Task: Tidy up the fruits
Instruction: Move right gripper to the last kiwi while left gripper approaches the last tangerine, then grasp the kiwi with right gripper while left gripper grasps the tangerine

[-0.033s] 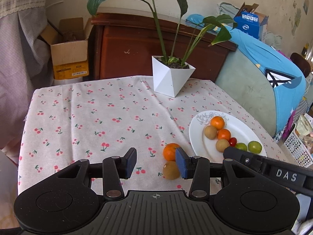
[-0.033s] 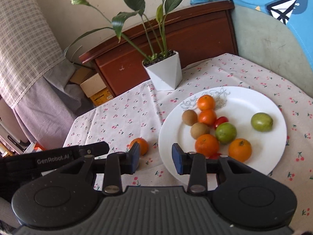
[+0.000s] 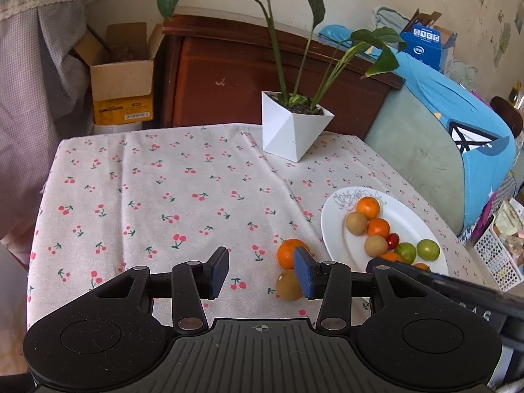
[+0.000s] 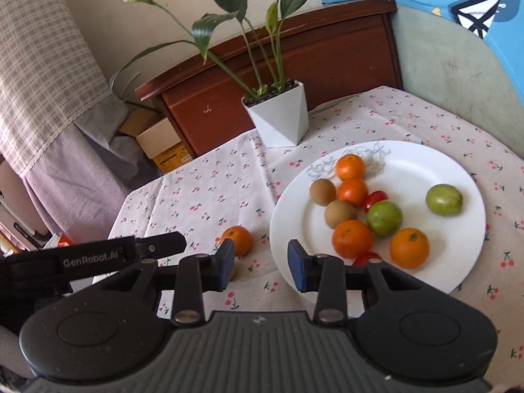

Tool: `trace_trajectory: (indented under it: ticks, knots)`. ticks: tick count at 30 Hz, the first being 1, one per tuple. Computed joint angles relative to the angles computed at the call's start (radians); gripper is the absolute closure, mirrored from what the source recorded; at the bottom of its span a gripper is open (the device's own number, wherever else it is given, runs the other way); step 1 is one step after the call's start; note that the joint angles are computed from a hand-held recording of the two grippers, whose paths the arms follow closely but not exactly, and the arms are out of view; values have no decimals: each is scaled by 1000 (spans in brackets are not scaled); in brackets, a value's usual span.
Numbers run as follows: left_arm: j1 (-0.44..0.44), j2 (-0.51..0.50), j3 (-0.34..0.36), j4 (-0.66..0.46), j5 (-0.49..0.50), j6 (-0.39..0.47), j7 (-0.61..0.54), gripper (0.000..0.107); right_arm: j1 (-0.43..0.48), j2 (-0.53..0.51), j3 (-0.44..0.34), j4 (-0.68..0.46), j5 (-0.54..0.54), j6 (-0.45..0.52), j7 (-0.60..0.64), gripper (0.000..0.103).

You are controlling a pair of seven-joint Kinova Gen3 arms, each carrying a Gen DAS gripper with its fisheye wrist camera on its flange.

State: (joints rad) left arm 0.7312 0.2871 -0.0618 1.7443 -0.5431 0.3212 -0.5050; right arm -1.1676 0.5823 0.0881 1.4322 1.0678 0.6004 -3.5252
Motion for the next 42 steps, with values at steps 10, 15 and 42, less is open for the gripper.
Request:
trace_trajectory:
  ticks: [10, 15, 42]
  knots:
    - [-45, 3, 1, 11, 65, -16, 18, 65, 25, 79, -19, -127, -151, -3, 211, 64]
    - [-66, 9, 2, 10, 98, -25, -1, 65, 22, 121, -2, -198, -235, 12, 324, 63]
    - [-2, 85, -37, -35, 204, -99, -233, 66, -57, 55, 71, -84, -239, 21, 288, 75]
